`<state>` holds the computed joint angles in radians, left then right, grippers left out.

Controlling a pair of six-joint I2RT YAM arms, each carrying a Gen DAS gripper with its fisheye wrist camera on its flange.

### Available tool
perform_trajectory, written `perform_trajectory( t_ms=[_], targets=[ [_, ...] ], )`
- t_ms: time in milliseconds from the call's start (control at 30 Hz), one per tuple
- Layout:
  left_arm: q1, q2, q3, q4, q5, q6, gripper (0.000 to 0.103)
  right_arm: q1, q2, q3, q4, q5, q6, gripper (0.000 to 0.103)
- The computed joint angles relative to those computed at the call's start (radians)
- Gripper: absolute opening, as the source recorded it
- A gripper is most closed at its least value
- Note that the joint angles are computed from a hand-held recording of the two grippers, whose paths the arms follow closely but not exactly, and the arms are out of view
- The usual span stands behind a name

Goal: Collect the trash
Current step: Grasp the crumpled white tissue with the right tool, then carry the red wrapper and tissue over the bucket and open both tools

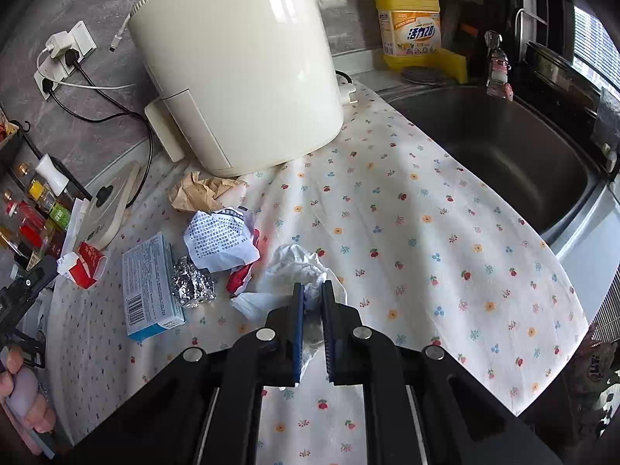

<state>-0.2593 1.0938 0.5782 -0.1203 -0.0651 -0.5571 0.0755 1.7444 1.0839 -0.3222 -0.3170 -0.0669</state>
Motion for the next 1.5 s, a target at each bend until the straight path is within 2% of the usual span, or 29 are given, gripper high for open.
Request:
perform_trajectory(
  t_ms=[200, 400, 600, 733, 900, 1000, 1133, 1367, 1467, 1500],
  targets=[
    [-0.002, 0.027, -0.028, 0.074, 0.12, 0.06, 0.015, -0.051, -0.238, -0.206, 0.01, 0.034, 0.055, 0.01],
    [-0.068, 0.096, -0.016, 0.136, 0.169, 0.058, 0.015, -0.157, -0.464, -0.337, -0.075, 0.058, 0.035, 0.01],
    [-0.213, 0.186, 0.059, 0.166, 0.142, 0.044, 0.015, -0.373, -0.591, -0.367, -0.178, 0.0, -0.064, 0.01],
    [-0.343, 0.247, 0.133, 0.163, 0.075, 0.017, 0.015, -0.571, -0.589, -0.35, -0.235, -0.091, -0.178, 0.01],
    [-0.525, 0.393, 0.28, 0.148, -0.035, -0.016, 0.015, -0.861, -0.492, -0.288, -0.295, -0.235, -0.384, 0.01],
    [-0.642, 0.518, 0.4, 0.141, -0.109, -0.063, 0.015, -1.05, -0.362, -0.203, -0.365, -0.299, -0.562, 0.01],
    [-0.784, 0.691, 0.593, 0.11, -0.159, -0.15, 0.015, -1.269, -0.166, -0.052, -0.468, -0.332, -0.794, 0.01],
    [-0.942, 0.995, 0.951, 0.008, -0.187, -0.2, 0.015, -1.448, 0.167, 0.185, -0.54, -0.287, -0.967, 0.01],
    [-0.987, 1.106, 1.066, -0.028, -0.191, -0.25, 0.015, -1.477, 0.286, 0.302, -0.604, -0.291, -1.011, 0.013],
    [-0.999, 1.138, 1.098, -0.039, -0.189, -0.266, 0.015, -1.484, 0.322, 0.342, -0.628, -0.293, -1.025, 0.019]
  ],
)
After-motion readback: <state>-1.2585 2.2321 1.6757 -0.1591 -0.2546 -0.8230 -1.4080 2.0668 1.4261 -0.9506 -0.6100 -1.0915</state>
